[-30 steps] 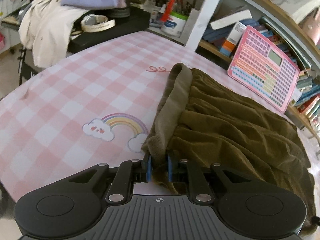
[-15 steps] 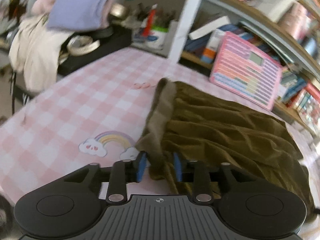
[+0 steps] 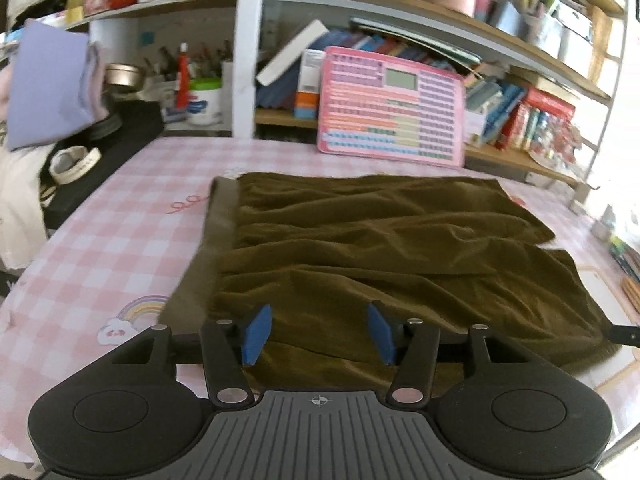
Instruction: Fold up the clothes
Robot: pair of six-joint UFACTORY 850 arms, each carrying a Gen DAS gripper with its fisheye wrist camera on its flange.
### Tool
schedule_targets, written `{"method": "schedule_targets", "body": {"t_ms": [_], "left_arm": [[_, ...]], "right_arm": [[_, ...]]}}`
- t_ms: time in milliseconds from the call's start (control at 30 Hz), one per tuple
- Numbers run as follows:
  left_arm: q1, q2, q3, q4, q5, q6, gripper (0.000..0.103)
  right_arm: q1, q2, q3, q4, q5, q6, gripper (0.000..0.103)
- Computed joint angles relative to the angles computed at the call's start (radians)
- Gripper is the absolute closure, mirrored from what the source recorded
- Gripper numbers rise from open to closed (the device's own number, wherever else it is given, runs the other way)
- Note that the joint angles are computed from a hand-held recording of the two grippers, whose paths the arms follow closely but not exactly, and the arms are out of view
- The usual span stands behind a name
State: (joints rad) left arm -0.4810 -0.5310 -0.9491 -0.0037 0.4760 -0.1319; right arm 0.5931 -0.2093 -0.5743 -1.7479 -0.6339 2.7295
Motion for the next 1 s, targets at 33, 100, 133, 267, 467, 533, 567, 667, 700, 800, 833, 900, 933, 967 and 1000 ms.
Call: {"method": "schedule_targets", "body": {"t_ms": [33,100,133,267,467,533,567,667,700,800,833,900,933,967,1000], "left_arm": [[-0.003,0.0,-0.001,-0.003,-0.002,0.006,0.049],[-0.007,0.001,0.002,-0.005,0.001,0.009,0.049],[-0.01,0.003,0.004,-0.003,0.0,0.008,0.048],[-0.024,0.01,0.013,-0.043,-0.019,0.057,0.031],[-0.041,0.008,0.009,-0.154,-0.046,0.173,0.02],[-0.04,0.007,0.008,-0.163,-0.047,0.179,0.018],[-0.04,0.007,0.007,-0.164,-0.047,0.181,0.018],[-0.038,0.005,0.003,-0.167,-0.047,0.184,0.017],[-0.037,0.005,0.003,-0.16,-0.045,0.179,0.017],[-0.034,0.003,0.0,-0.133,-0.044,0.162,0.017],[-0.034,0.001,-0.003,-0.126,-0.048,0.159,0.016],[-0.033,-0.003,-0.01,-0.112,-0.057,0.154,0.016],[-0.033,-0.006,-0.016,-0.105,-0.065,0.154,0.016],[-0.035,-0.01,-0.022,-0.099,-0.073,0.156,0.016],[-0.035,-0.014,-0.028,-0.09,-0.08,0.155,0.016]], "right_arm": [[0.004,-0.001,-0.002,-0.006,0.008,0.006,0.037],[0.01,-0.006,-0.009,-0.012,0.026,0.008,0.037],[0.011,-0.01,-0.015,-0.015,0.035,0.002,0.036],[0.024,-0.029,-0.04,-0.016,0.046,-0.04,0.031],[0.029,-0.05,-0.068,-0.014,0.047,-0.089,0.022],[0.026,-0.052,-0.071,-0.021,0.052,-0.09,0.018],[0.025,-0.053,-0.073,-0.021,0.052,-0.093,0.018],[0.027,-0.055,-0.078,-0.019,0.046,-0.102,0.017],[0.028,-0.055,-0.079,-0.018,0.044,-0.105,0.017],[0.034,-0.056,-0.083,-0.017,0.033,-0.116,0.017],[0.036,-0.056,-0.084,-0.018,0.029,-0.118,0.017],[0.038,-0.058,-0.087,-0.019,0.025,-0.124,0.017],[0.041,-0.059,-0.09,-0.017,0.023,-0.129,0.017],[0.045,-0.06,-0.092,-0.018,0.019,-0.135,0.017],[0.05,-0.061,-0.094,-0.021,0.014,-0.14,0.017]]}}
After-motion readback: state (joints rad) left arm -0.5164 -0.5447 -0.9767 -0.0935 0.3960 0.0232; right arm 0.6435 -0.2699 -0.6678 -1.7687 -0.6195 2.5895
